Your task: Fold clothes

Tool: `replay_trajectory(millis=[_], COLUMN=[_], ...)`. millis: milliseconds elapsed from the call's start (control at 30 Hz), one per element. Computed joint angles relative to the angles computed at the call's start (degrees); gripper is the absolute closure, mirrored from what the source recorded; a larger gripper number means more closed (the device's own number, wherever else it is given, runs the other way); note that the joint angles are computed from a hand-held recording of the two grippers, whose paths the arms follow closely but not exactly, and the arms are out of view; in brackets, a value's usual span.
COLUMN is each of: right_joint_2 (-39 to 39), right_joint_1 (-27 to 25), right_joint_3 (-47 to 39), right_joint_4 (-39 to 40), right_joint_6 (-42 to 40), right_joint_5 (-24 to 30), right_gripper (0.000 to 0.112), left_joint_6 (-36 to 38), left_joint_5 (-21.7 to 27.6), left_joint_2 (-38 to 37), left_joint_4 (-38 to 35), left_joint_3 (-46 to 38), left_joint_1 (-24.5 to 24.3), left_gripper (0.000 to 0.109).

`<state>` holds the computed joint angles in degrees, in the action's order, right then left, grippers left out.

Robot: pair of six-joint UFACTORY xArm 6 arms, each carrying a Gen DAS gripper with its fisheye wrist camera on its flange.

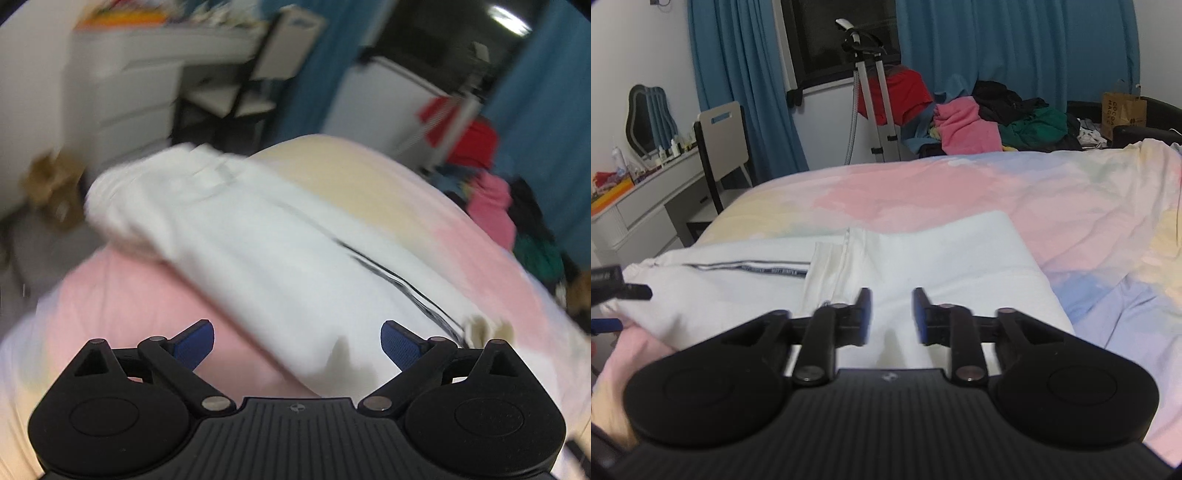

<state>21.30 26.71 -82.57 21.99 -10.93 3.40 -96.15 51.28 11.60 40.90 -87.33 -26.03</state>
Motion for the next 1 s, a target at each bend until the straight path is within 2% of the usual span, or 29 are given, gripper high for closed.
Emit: replay_trajectory(millis=[33,100,333,400,433,533,733,767,867,967,1000], right_joint_2=[-0.1,-0.2,-1.3,-1.5,-1.4,0.4,5.9,6.7,7.1,6.9,7.3], right_joint_1=[0.1,0.4,0.1,0.2,0.1,-1.1,-3.1,-3.4,-3.7,-4.1,-4.4], right_joint_3=[0.3,0.5,-0.3,-1.2,-2.0,-5.0,-7.3,-7.7,-7.4,-6.6,-7.0], right_joint_4=[-0.1,0.2,-4.4,-1.2,0.3,-0.2,-13.0,-15.0,-15.5,-18.4,-19.6], right_joint_6=[0.2,0.0,6.7,4.3,3.1,3.8,13.7,15.6,16.0,18.5,19.7], right_joint_5=[-0.2,-0.8,3.3,5.8,7.5,12.0,11.8,12.4,12.0,9.8,10.0], right_gripper=[0.055,0.036,0.035,0.033,0.025,0.026,0.026,0.026,0.026,0.026,0.026], left_joint_6=[-1.9,-4.6,-7.8,-8.3,-8.8,-9.8,-13.9,-15.8,-23.5,-28.5,-30.1], left_joint_5=[-0.6,-1.8,-2.2,-2.8,-3.3,-3.4,-6.2,-8.2,-10.3,-9.4,-9.4], left_joint_2=[-1.3,-3.2,-2.4,-2.3,-2.3,-1.0,0.1,-0.3,-1.6,-2.1,-2.4], left_joint_4=[-0.1,-0.9,-3.1,-3.8,-4.1,-4.5,-7.2,-8.1,-4.0,0.2,1.8], left_joint_3=[1.9,4.8,4.1,4.6,5.0,3.9,4.6,6.1,8.8,9.4,9.8], left_joint_1=[0.3,1.4,4.5,5.1,5.3,5.6,9.5,10.3,10.4,10.2,10.1], left_gripper=[0.01,0.01,0.012,0.013,0.015,0.018,0.024,0.025,0.027,0.038,0.049])
